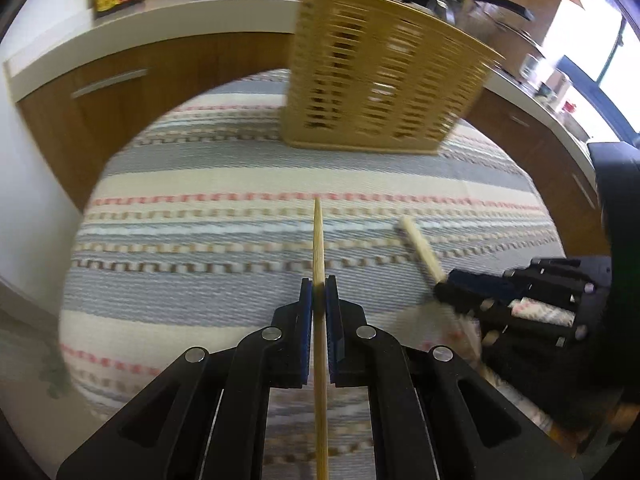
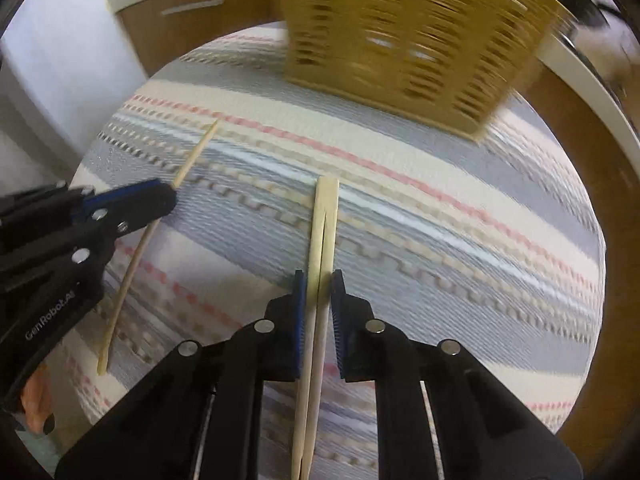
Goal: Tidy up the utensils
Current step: 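Lift the held chopsticks off the cloth with both tools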
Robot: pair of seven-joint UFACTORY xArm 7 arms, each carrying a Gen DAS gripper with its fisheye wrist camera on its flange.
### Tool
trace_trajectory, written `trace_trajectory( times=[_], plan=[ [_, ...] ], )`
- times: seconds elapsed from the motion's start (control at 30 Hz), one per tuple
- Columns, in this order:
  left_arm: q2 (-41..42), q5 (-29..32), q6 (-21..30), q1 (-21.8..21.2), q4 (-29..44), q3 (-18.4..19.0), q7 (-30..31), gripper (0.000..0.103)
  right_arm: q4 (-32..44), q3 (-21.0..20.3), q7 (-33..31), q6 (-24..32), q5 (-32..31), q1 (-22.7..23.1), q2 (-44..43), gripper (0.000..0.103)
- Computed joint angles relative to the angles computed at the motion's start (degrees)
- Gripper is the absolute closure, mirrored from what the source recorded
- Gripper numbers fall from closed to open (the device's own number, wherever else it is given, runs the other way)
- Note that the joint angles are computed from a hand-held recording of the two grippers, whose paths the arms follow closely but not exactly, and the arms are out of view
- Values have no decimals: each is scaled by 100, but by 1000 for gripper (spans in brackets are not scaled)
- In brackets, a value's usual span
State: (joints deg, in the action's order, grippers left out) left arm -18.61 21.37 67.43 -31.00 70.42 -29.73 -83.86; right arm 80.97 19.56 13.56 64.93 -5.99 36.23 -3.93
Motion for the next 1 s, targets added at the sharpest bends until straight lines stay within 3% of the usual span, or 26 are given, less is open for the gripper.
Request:
trace_trajectory(
  times=[0.13, 0.4, 0.5, 0.53, 0.57, 0.63, 0.73, 0.8, 0.83, 1.0],
  plan=[
    [459, 93, -134, -69, 335, -30, 62, 99, -266, -224, -260, 25, 184, -246, -327, 93],
    [1134, 129, 248, -531, 859, 300, 243, 98, -585, -432, -900, 65, 792, -605, -562, 90],
    [1131, -137, 126, -646, 864, 472, 487, 92, -580, -559, -1282, 200, 1341, -674, -584, 66],
    [1182, -242, 183, -673, 939, 508, 656, 90, -521, -580, -1347, 306, 1409, -715, -560, 54],
    [1251, -312, 280, -706, 1047, 530, 873, 89, -490, -538, -1286, 359, 1344, -743, -549, 53],
    [1337, -446, 477, -766, 1203, 574, 1242, 88, -534, -435, -1157, 394, 1180, -747, -610, 55],
    [1620, -435, 856, -869, 1590, 602, 1561, 89, -477, -201, -693, 392, 642, -709, -517, 77],
    [1914, -227, 1271, -1005, 1970, 591, 1615, 96, -522, -161, -583, 350, 513, -646, -522, 87],
    [2082, -55, 1519, -1113, 2173, 598, 1628, 98, -552, -175, -616, 336, 515, -625, -544, 89],
    [2246, 265, 1669, -1452, 2309, 783, 1404, 99, -732, -129, -574, 204, 332, -547, -676, 92]
  ],
)
